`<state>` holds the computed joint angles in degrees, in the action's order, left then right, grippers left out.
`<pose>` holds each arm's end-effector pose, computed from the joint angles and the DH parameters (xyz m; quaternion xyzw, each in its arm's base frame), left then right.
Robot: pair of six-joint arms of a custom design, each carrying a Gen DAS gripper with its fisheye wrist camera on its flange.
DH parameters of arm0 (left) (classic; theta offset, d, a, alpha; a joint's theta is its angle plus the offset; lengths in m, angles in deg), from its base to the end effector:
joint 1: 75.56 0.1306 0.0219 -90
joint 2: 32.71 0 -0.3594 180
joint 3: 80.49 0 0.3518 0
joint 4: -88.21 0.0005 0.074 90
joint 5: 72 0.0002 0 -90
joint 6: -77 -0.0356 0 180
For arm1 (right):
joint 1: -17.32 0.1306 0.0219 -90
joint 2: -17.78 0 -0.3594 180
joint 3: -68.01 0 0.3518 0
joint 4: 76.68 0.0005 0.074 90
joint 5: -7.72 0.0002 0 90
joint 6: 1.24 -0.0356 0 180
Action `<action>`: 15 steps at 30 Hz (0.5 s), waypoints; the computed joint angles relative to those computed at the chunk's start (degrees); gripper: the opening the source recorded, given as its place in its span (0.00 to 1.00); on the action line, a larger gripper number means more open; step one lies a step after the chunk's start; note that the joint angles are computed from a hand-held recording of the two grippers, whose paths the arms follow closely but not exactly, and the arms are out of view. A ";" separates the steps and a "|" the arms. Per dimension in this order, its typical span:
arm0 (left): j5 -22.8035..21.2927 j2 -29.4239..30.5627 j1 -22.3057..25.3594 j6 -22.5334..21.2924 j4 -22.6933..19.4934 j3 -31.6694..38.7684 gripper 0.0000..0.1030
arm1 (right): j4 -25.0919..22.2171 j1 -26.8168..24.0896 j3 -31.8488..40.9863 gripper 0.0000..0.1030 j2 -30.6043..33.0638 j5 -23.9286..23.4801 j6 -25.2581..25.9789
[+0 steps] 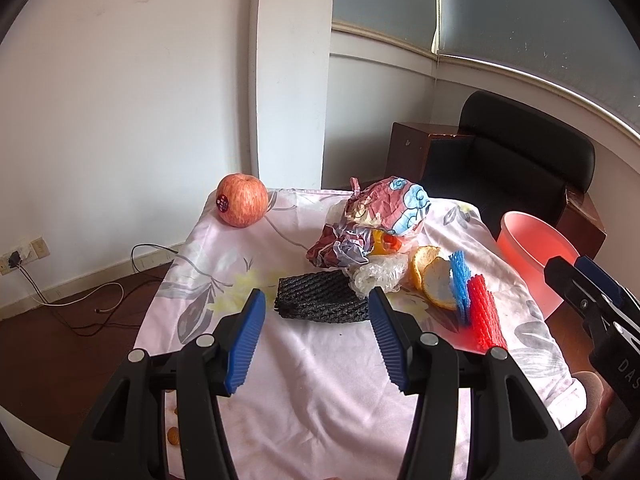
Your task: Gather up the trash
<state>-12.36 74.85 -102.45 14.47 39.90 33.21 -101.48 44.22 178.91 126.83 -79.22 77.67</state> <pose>0.5052 -0.2366 0.4404 -0.1106 0.8817 0.0342 0.4574 0.5287 0.2655 0.4388 -0.1000 0.8275 0.1587 0.5293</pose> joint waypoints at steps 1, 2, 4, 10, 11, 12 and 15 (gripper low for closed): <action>-0.06 -0.07 -0.03 0.02 -0.07 0.03 0.52 | -0.06 -0.02 0.10 0.71 0.02 0.01 -0.16; -0.14 -0.12 -0.07 0.06 -0.09 0.03 0.52 | 0.30 -0.04 -0.42 0.71 -0.31 0.08 -0.20; -0.22 -0.15 -0.09 0.01 -0.05 0.04 0.52 | 0.44 -0.02 -0.50 0.71 -0.40 0.19 -0.26; -0.46 -0.67 -0.25 -0.18 0.30 -0.32 0.52 | 0.86 0.14 -0.94 0.71 -0.88 0.52 -0.22; -0.48 -0.79 -0.28 -0.16 0.40 -0.48 0.52 | 0.89 0.12 -0.93 0.71 -0.91 0.51 -0.22; -0.47 -0.84 -0.31 -0.14 0.42 -0.52 0.52 | 1.00 0.11 -1.07 0.71 -1.01 0.54 -0.22; -0.50 -0.89 -0.34 -0.13 0.44 -0.57 0.52 | 1.19 0.01 -1.37 0.71 -1.22 0.48 -0.28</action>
<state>-12.86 73.96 -102.80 14.35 40.34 32.64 -100.28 44.23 177.54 125.61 -78.74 77.39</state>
